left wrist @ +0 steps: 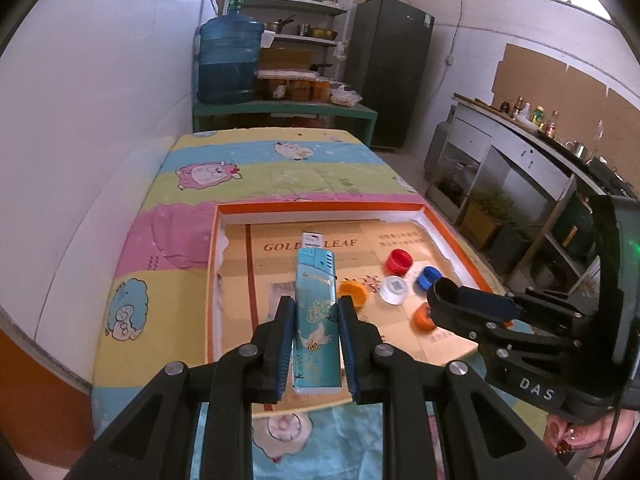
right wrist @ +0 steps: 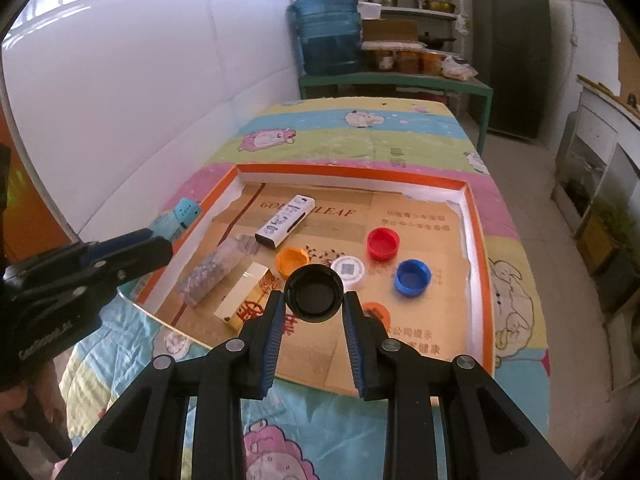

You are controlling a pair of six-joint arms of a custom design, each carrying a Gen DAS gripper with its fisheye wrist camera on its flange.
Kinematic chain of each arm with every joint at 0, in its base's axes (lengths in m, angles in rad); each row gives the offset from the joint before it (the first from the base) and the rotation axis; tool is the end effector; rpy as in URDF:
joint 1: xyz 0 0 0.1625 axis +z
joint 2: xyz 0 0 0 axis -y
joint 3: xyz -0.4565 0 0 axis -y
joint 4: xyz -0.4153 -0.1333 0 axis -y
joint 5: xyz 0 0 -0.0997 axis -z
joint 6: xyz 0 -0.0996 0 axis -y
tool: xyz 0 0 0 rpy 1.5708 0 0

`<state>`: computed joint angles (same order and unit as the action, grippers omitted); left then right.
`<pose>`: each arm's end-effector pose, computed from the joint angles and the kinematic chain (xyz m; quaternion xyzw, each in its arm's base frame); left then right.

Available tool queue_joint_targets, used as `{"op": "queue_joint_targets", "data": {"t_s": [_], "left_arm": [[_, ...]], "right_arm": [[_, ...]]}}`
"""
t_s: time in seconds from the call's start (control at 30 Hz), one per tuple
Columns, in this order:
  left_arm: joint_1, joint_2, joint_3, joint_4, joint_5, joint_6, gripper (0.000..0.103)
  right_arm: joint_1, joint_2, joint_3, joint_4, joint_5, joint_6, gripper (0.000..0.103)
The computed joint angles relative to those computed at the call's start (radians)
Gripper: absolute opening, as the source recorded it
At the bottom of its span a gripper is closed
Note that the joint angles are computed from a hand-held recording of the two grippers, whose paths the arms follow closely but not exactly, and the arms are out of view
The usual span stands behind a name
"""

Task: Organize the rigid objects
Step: 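Carry the teal lighter and black cap over into the box lid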

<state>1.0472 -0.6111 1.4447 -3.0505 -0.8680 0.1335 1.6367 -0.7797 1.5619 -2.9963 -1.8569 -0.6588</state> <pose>-0.2180 -0.7730 0.1163 0.1839 0.8780 -0.3557 0.2624 0.1548 -0.7477 0.1741 0.2907 -0.8940 0.2597 0.2208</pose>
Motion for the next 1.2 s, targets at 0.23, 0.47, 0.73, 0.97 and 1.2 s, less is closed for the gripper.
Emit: {"op": "queue_joint_targets", "data": {"t_s": [0.23, 0.47, 0.73, 0.97, 1.2], "left_arm": [[0.022, 0.032, -0.075, 0.047, 0.009, 0.0, 0.023], [0.049, 0.065, -0.162, 0.101, 0.014, -0.005, 0.023], [0.076, 0.111, -0.268, 0.171, 0.017, 0.006, 0.023], [0.093, 0.15, -0.347, 0.232, 0.012, 0.001, 0.023], [0.108, 0.182, -0.416, 0.309, 0.006, -0.032, 0.023]], "right_arm": [[0.0, 0.032, -0.046, 0.039, 0.004, -0.002, 0.03], [-0.004, 0.056, -0.076, 0.075, 0.001, -0.004, 0.03], [-0.012, 0.074, -0.096, 0.11, -0.004, -0.001, 0.03], [-0.018, 0.082, -0.107, 0.138, -0.009, 0.007, 0.03], [-0.022, 0.089, -0.115, 0.151, -0.017, 0.011, 0.03]]}}
